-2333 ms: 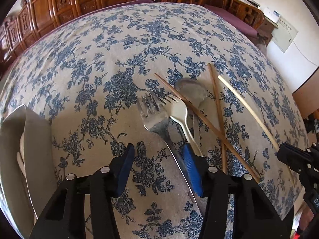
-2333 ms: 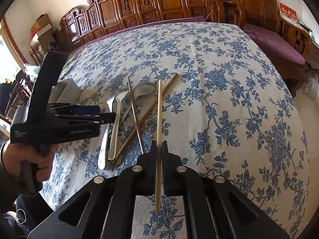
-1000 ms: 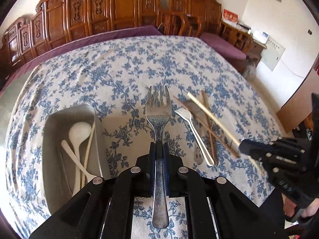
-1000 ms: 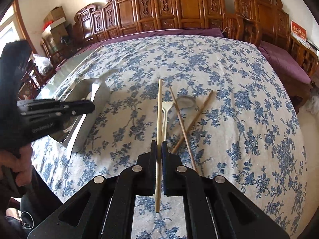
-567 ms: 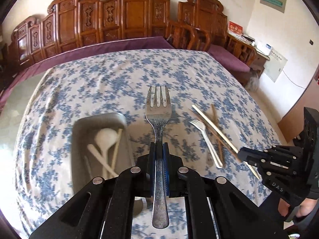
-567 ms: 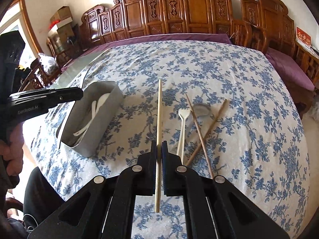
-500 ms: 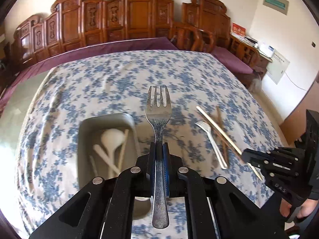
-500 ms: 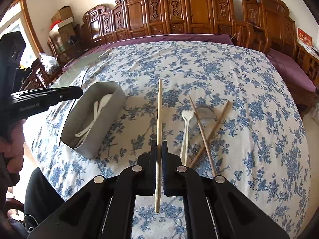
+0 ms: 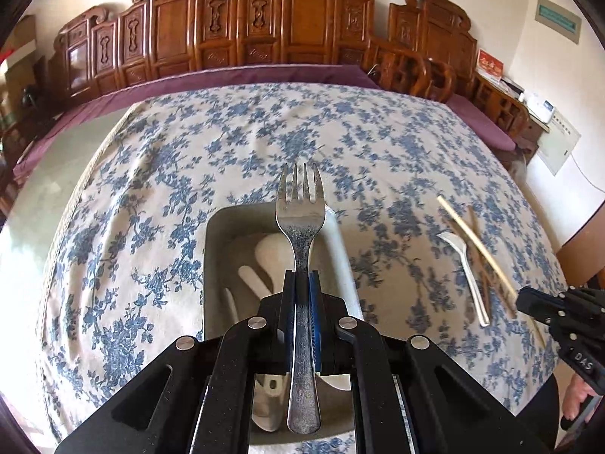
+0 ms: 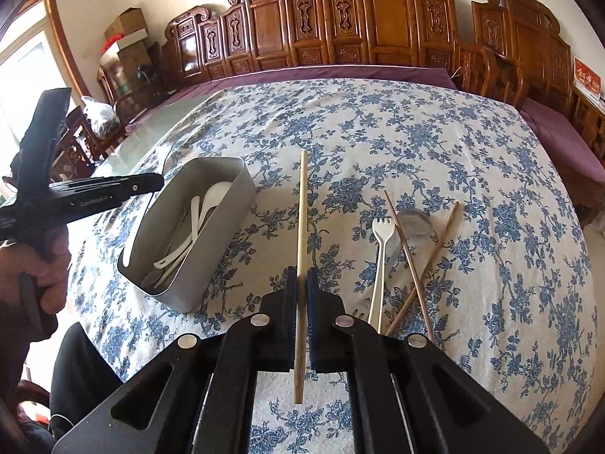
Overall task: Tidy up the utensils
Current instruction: 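Carry the metal fork into the grey tray and open the left gripper, then lower the bamboo chopstick into the grey tray and open the right gripper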
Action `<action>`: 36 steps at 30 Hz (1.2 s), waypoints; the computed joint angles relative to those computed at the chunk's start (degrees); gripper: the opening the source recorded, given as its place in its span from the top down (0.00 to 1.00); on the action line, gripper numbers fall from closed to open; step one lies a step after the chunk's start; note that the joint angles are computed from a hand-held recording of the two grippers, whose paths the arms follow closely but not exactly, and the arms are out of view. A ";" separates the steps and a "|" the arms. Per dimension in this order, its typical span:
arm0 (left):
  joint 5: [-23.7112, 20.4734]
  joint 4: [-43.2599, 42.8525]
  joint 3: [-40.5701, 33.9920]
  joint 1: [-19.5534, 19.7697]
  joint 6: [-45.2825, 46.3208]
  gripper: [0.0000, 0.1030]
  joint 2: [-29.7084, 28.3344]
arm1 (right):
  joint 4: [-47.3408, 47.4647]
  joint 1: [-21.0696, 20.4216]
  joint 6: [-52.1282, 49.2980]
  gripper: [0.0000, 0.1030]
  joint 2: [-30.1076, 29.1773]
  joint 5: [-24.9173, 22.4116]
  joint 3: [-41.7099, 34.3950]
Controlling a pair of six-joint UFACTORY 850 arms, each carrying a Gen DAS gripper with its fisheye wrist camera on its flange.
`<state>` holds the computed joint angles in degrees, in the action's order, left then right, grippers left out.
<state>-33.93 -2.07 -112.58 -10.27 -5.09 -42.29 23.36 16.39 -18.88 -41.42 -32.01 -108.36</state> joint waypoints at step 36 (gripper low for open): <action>-0.67 2.19 4.43 0.96 -1.04 0.81 1.75 | -1.31 2.49 0.66 0.94 -1.68 -1.27 -3.42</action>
